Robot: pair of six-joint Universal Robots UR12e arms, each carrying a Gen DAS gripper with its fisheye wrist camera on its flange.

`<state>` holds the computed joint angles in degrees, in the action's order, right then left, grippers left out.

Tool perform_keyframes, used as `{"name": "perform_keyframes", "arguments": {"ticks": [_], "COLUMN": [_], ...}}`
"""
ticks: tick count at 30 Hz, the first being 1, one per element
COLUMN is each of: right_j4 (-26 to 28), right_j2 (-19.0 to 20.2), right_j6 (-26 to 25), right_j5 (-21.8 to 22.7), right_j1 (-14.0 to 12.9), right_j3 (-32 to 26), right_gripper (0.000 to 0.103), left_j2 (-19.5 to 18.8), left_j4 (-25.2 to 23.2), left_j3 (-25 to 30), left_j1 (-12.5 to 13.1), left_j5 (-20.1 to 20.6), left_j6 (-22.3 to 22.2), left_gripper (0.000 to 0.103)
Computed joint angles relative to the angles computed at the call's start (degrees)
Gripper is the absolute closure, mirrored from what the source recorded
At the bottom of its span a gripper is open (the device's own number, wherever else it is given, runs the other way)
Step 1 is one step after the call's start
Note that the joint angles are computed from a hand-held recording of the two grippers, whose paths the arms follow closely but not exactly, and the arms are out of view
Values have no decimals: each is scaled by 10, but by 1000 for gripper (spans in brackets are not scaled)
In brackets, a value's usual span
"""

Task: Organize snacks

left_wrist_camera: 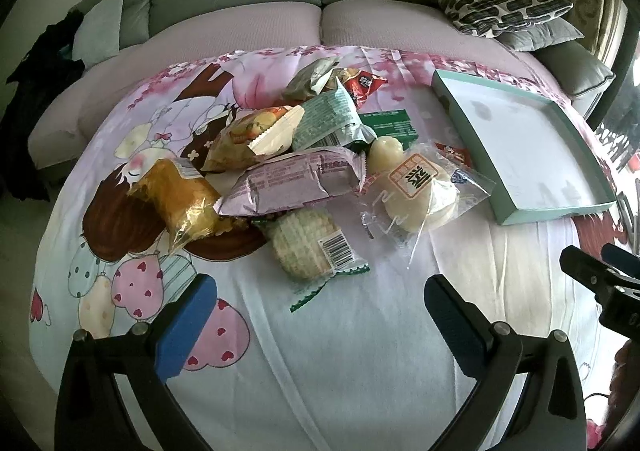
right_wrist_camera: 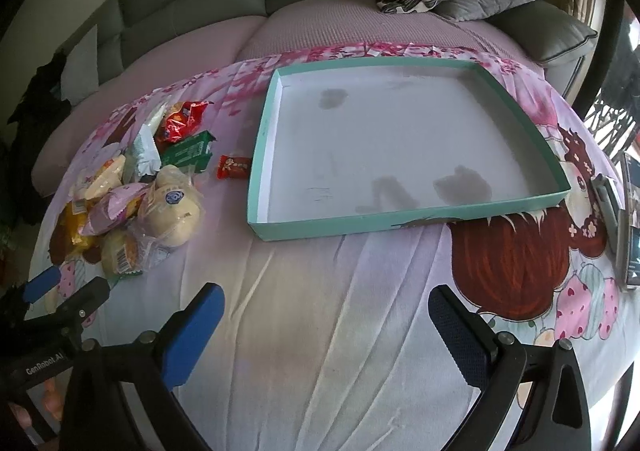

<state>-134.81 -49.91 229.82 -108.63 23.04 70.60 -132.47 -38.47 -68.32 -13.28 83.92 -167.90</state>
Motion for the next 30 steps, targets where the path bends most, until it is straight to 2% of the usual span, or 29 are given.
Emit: {"name": "perform_keyframes", "arguments": {"ticks": [30], "right_j4": [5], "right_j2": [1], "right_j6": [5], "right_j5": [1], "right_j1": [0], "right_j3": [-2], "right_gripper": [0], "left_j2": [0], "left_j4": [-2], "left_j3": [0], "left_j1": [-1], "left_j5": [-1], "left_j6": [-4], "left_gripper": [0]}}
